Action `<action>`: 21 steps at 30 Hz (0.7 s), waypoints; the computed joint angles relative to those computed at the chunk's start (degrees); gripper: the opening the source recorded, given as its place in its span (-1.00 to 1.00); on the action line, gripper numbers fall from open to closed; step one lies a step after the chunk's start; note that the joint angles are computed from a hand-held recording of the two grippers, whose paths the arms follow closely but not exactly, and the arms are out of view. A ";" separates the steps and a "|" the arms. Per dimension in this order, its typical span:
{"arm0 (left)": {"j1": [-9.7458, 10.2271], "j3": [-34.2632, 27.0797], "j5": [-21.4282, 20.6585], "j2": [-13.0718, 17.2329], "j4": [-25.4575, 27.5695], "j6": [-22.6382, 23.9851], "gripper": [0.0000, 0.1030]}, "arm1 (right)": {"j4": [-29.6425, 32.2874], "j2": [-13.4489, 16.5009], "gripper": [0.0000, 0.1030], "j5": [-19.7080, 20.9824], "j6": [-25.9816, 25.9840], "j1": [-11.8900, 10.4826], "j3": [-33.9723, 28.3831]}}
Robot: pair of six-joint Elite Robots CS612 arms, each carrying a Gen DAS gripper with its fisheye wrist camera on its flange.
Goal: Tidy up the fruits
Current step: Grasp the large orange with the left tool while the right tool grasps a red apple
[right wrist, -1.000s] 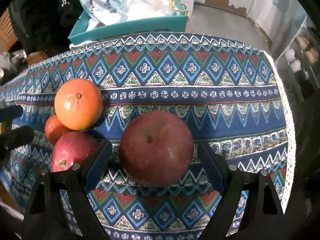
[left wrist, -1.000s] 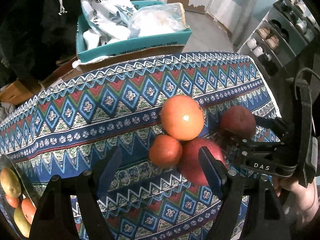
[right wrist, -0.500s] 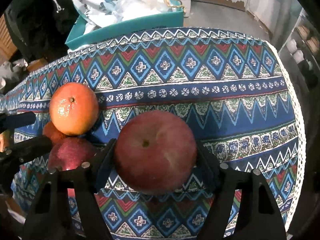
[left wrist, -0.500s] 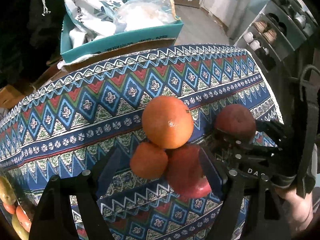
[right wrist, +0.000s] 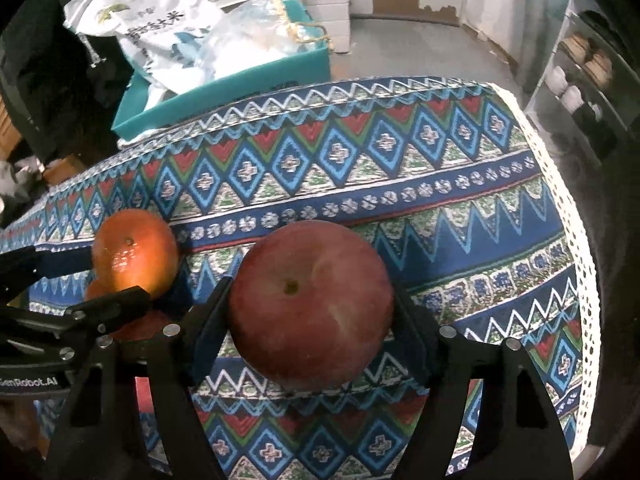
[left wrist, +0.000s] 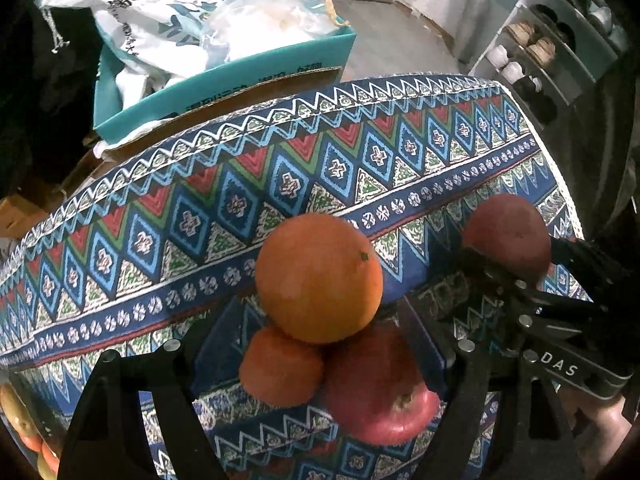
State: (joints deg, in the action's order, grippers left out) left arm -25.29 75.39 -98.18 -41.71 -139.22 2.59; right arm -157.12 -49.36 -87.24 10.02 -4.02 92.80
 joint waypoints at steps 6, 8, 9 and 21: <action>-0.28 -2.11 -0.04 1.52 1.97 0.41 0.59 | 0.17 0.09 0.44 0.23 2.03 -0.62 0.33; -0.29 -2.46 -0.14 1.77 2.55 0.57 0.59 | 0.04 0.09 0.44 0.33 2.39 -0.72 0.41; -0.29 -2.55 -0.37 1.90 2.59 0.71 0.59 | -0.04 0.08 0.44 0.35 2.49 -0.74 0.43; -0.04 -1.29 -0.37 1.65 -0.38 0.88 0.30 | -0.08 0.21 0.44 0.99 1.76 -0.65 0.13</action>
